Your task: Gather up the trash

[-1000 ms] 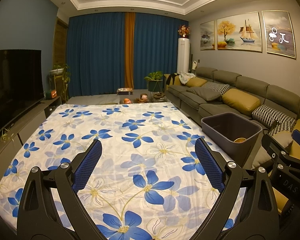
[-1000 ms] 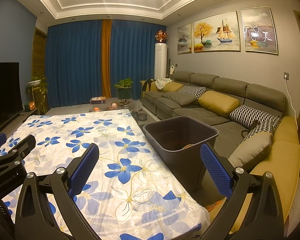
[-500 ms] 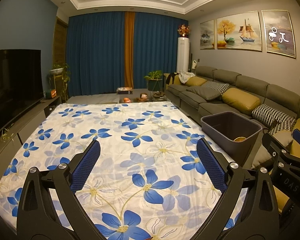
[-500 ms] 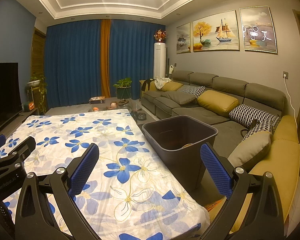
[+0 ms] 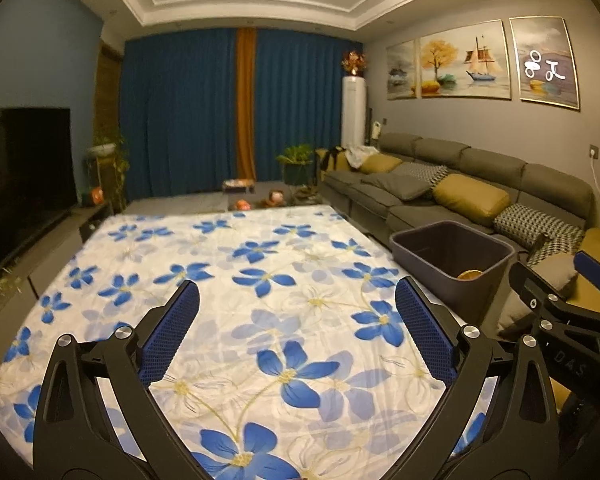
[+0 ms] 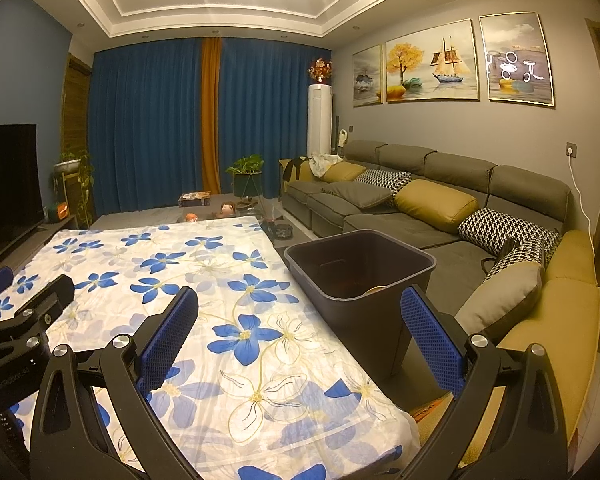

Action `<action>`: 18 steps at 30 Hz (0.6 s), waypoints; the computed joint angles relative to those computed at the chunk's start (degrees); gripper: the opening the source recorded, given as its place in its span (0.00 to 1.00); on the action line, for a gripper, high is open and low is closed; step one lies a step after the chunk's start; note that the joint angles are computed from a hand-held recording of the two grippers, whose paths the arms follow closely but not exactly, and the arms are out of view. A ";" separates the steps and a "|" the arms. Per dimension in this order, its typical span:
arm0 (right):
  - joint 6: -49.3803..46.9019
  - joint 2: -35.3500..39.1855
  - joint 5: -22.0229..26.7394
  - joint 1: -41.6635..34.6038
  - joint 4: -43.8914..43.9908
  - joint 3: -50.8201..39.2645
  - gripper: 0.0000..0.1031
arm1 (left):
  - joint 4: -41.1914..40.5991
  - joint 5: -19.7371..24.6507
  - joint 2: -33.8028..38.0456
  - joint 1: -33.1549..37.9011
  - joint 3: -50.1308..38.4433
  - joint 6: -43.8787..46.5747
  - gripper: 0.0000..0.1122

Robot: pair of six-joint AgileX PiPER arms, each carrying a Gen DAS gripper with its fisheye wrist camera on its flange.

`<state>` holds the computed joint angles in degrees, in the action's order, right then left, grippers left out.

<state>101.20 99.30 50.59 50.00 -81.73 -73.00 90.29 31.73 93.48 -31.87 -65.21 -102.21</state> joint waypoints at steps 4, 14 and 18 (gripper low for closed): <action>0.30 -0.02 -0.02 0.05 -0.37 0.00 0.95 | -0.07 2.76 -0.05 -0.07 -0.14 -0.32 0.81; 0.56 0.53 0.21 0.39 -0.65 -0.38 0.95 | -3.02 2.93 -0.42 -0.55 -0.54 3.80 0.87; 0.49 0.74 0.28 0.73 -0.74 -0.59 0.95 | -5.32 1.97 -0.55 0.29 -0.62 5.10 0.87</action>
<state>101.69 100.04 50.87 50.73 -82.47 -73.59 84.97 33.70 92.93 -31.58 -65.83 -97.11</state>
